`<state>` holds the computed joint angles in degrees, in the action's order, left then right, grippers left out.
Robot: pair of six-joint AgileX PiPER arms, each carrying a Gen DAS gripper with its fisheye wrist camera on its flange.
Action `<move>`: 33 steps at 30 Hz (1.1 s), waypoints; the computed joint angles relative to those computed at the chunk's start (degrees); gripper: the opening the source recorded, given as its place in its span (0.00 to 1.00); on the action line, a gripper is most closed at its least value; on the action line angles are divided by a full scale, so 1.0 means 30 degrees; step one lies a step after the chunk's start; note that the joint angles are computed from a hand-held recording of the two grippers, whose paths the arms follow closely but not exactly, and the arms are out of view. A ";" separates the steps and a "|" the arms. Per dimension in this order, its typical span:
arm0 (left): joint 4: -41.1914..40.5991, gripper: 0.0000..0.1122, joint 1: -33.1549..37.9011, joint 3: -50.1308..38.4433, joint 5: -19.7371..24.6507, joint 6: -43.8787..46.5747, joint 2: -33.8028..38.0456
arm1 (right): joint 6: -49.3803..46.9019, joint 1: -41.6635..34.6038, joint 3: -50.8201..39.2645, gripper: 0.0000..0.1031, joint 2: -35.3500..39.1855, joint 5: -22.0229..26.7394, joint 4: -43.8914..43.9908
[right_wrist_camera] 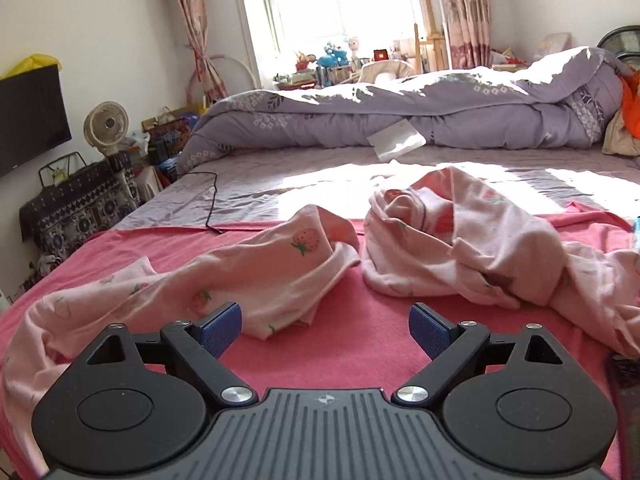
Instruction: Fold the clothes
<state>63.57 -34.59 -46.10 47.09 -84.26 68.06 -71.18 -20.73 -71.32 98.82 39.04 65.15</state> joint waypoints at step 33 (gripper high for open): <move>-0.9090 0.66 0.5307 -0.1256 -0.6839 0.7626 0.4276 | -0.3449 -0.1904 0.1466 0.83 -0.2970 0.4067 -0.0249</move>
